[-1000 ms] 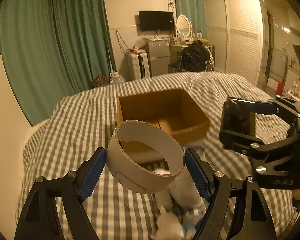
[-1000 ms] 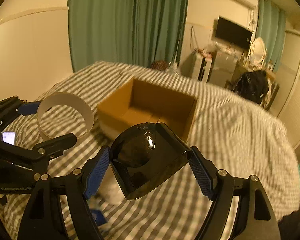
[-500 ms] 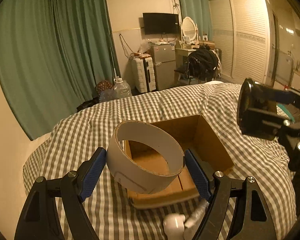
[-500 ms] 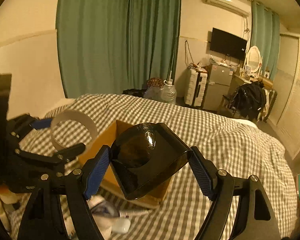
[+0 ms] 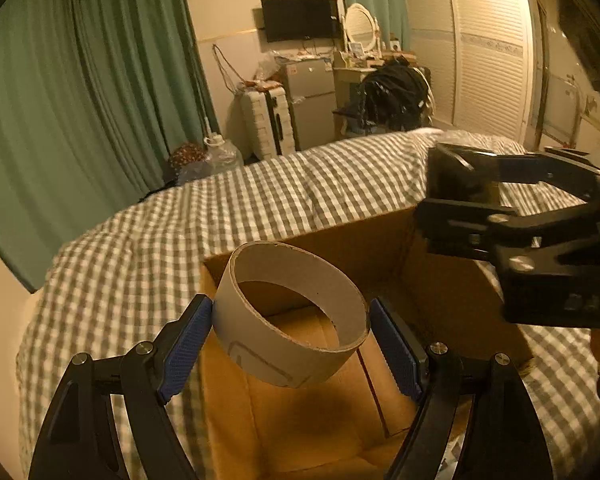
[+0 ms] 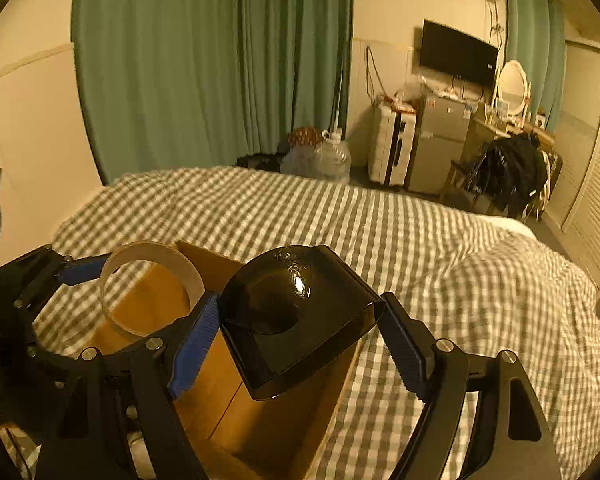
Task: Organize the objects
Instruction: 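Carry the tape roll and mouse into the cardboard box and open both tools, then grasp the white plush toy with the left tool while the right tool grasps the Vinda tissue pack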
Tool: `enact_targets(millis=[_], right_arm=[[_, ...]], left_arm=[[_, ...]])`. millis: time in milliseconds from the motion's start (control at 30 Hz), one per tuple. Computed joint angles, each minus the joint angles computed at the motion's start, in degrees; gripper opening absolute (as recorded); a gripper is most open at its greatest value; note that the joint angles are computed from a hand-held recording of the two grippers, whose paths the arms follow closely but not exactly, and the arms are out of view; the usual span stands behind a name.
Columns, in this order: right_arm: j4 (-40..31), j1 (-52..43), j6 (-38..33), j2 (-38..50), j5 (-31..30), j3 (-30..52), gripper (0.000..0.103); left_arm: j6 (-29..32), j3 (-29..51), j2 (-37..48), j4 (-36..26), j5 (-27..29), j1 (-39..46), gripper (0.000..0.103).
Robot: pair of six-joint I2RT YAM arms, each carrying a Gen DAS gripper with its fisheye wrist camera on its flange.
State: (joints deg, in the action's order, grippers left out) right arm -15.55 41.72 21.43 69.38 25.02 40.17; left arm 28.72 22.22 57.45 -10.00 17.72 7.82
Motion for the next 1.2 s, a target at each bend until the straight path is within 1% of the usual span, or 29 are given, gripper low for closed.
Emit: enact_targets(millis=[167, 267, 333, 433, 467, 533, 633, 733, 867, 967, 1000, 1067, 1133, 1167, 1200], right_arm=[[6.7, -3.0, -0.9, 6.2, -3.2, -2.0, 0.079], [9.3, -4.0, -1.2, 8.4, -4.7, -3.1, 0.079], [10.5, -5.9, -1.7, 9.3, -6.7, -3.4, 0.079], [11.0, -6.3, -0.7, 10.0, -7.7, -3.8, 0.080], [11.0, -6.4, -0.5, 10.0, -8.0, -3.8, 0.086], [10.8, -6.5, -0.5, 9.1, -7.9, -4.0, 0.091], [10.2, -5.7, 0.3, 5.5, -6.9, -5.1, 0.091], [7.8, -4.3, 1.8, 1.4, -4.9, -5.7, 0.091], [1.7, -0.8, 4.3, -5.4, -0.4, -6.3, 0.091], [-6.0, 3.2, 7.5, -10.7, 4.0, -5.3, 0.091], [-9.4, 5.2, 9.0, -12.4, 6.2, -4.5, 0.091], [-15.3, 9.3, 12.0, -15.0, 10.2, -2.8, 0.091], [-23.2, 15.4, 17.0, -17.4, 15.5, 0.0, 0.091], [-26.0, 17.8, 19.1, -17.6, 17.3, 1.3, 0.091], [-30.5, 21.8, 22.9, -17.5, 20.4, 3.3, 0.091]], left_arm=[[0.4, -1.6, 5.7, 5.6, -0.8, -1.6, 0.082], [1.2, -2.3, 8.4, 7.8, -0.9, -1.2, 0.082], [1.2, -2.2, 9.6, 8.1, -1.3, -1.6, 0.083], [2.9, -2.6, 7.9, 6.1, 0.0, -1.2, 0.084], [3.2, -2.8, 7.4, 5.9, 0.0, -1.2, 0.085], [3.1, -3.4, 5.9, 6.3, -1.3, -2.0, 0.095], [2.7, -3.8, 2.1, 4.3, -2.3, -2.6, 0.096], [2.9, -3.5, -2.9, -0.2, -1.9, -1.1, 0.096], [3.4, -1.8, -10.4, -9.2, 0.3, 3.3, 0.097], [4.9, 0.5, -16.8, -18.1, 3.3, 8.5, 0.097], [4.8, 1.1, -18.3, -20.0, 3.7, 9.1, 0.097], [6.1, 3.3, -21.2, -25.3, 6.1, 12.7, 0.097], [9.2, 5.5, -24.4, -31.6, 9.9, 18.4, 0.097], [10.6, 6.9, -25.5, -34.5, 11.7, 21.1, 0.097], [11.9, 8.2, -26.9, -37.5, 13.5, 23.6, 0.097]])
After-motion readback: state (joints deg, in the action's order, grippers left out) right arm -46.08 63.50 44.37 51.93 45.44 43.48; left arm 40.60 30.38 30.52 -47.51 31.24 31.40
